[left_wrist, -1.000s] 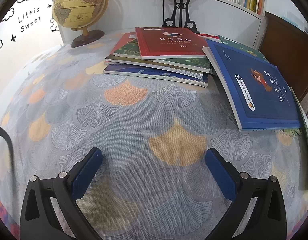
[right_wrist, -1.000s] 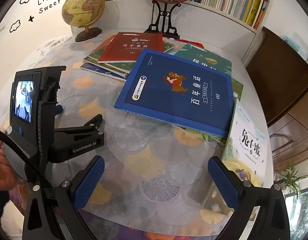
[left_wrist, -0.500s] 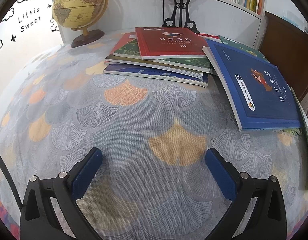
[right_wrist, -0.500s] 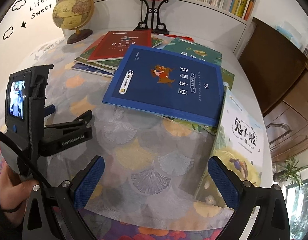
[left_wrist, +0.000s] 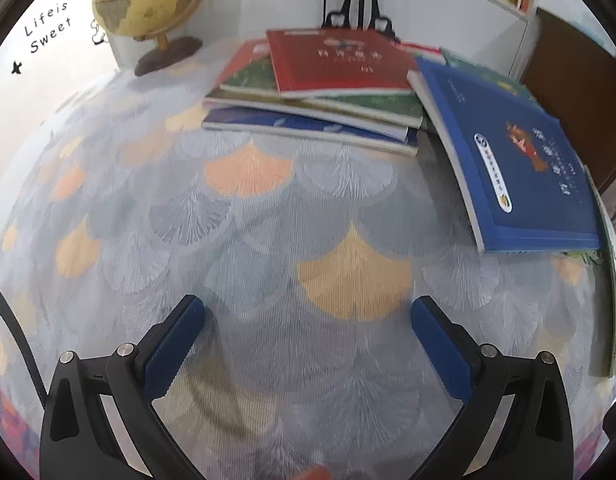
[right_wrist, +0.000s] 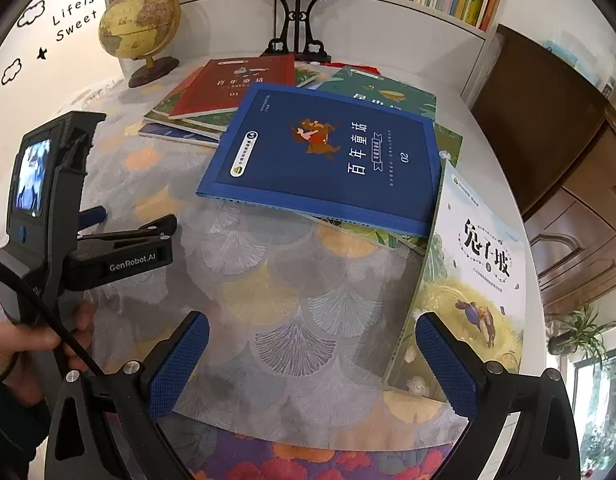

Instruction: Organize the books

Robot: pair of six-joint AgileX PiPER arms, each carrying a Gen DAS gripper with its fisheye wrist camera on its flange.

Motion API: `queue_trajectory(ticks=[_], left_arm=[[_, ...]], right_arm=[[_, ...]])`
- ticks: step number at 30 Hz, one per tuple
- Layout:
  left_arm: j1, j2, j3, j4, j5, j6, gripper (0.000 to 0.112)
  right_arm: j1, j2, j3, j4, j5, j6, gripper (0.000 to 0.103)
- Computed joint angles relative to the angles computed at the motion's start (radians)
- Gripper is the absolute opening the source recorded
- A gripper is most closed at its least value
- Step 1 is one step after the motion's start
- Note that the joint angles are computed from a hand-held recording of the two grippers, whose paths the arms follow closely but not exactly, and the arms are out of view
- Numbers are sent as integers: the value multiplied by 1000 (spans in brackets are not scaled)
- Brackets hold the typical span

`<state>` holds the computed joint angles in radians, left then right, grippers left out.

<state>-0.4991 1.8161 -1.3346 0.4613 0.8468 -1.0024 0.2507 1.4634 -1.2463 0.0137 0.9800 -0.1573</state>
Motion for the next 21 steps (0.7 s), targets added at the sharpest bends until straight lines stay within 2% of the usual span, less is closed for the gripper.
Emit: queue_trajectory(ticks=[3, 11, 17, 19, 21], left_arm=[[29, 15, -44, -90, 37, 82, 103], [19, 4, -26, -82, 36, 84, 103], [28, 4, -57, -127, 95, 140, 103], [2, 2, -70, -61, 141, 77, 102], [-52, -17, -85, 68, 206, -3, 102]], right_arm=[[-8, -5, -1, 2, 2, 2, 103], [-46, 10, -5, 31, 16, 1, 103], [-35, 3, 0, 23, 8, 2, 103], [-31, -1, 1, 19, 5, 3, 103], [-30, -4, -1, 15, 1, 5, 103]])
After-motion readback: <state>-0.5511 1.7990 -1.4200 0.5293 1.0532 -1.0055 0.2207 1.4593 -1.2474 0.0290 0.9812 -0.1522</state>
